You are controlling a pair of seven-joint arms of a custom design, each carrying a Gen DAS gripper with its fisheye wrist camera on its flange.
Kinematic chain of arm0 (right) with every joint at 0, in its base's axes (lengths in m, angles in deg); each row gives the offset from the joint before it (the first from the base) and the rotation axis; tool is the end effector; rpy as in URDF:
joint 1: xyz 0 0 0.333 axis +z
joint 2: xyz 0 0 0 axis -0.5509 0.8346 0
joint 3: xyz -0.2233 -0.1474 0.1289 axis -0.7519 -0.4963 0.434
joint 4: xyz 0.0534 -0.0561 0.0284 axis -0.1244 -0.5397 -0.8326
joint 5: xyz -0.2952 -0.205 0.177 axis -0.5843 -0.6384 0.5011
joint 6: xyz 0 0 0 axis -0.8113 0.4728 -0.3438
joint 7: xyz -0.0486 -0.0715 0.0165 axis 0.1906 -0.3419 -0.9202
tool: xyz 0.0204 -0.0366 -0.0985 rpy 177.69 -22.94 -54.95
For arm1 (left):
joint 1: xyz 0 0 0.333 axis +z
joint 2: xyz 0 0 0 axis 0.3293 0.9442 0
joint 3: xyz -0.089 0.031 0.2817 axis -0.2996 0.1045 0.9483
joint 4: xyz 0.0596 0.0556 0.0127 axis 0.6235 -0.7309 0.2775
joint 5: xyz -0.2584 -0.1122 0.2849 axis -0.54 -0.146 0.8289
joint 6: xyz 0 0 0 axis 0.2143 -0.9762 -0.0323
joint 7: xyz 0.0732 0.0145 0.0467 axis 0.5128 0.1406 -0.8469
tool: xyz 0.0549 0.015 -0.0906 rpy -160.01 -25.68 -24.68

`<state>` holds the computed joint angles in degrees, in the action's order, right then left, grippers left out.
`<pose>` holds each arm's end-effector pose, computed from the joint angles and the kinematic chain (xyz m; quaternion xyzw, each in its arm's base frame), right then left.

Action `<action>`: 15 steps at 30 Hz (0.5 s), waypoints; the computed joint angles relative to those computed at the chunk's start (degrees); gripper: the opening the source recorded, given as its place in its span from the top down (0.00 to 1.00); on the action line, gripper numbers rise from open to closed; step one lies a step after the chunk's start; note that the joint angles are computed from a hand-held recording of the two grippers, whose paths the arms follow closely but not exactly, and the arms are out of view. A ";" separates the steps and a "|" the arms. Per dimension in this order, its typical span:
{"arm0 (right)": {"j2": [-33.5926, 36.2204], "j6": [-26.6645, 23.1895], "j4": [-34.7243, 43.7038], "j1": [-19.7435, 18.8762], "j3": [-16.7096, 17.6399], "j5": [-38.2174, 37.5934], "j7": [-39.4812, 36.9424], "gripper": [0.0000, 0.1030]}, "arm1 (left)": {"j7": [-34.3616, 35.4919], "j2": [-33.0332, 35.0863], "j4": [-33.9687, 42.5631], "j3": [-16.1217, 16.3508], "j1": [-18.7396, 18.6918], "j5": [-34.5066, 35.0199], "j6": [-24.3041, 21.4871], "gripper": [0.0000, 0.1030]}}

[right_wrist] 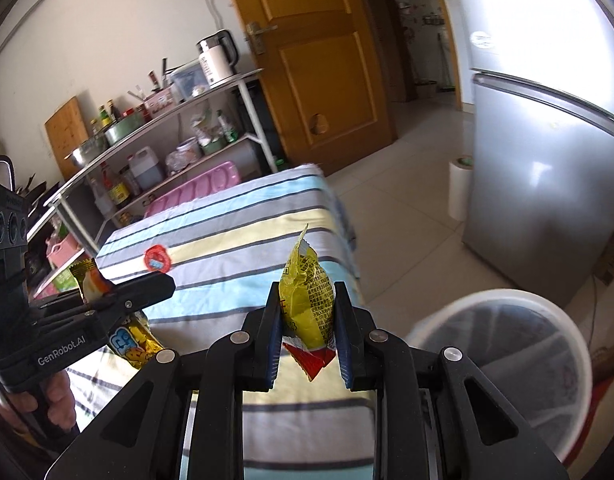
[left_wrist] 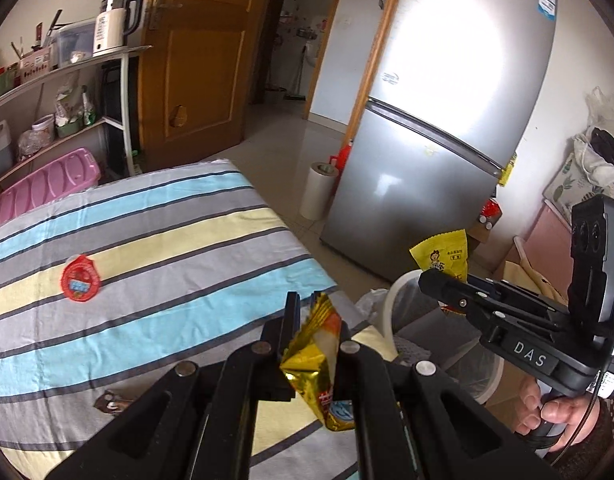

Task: Collect trash
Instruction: 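Carry both items over the bin and open both grippers to drop them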

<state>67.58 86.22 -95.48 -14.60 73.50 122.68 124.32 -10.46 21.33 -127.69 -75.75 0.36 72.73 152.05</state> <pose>0.5805 0.2412 0.5297 -0.7688 0.4745 -0.0965 0.4177 0.5170 -0.3581 0.5461 -0.6837 0.5987 -0.3550 0.2193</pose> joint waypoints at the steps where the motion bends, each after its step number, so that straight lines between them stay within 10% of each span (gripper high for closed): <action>1: -0.65 0.19 -0.77 -0.39 -0.47 -0.42 0.52 0.77 | 1.06 1.49 1.65 -0.31 -0.29 -0.31 0.11 0.95; 15: -5.07 -0.24 -8.03 -7.11 -4.87 -6.38 6.41 0.77 | 18.05 27.60 33.66 -0.89 -10.04 -9.56 -5.97 0.95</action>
<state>62.51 85.98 -103.50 -21.72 68.63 116.30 130.73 7.59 48.93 -94.03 -76.64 -9.68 63.17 146.09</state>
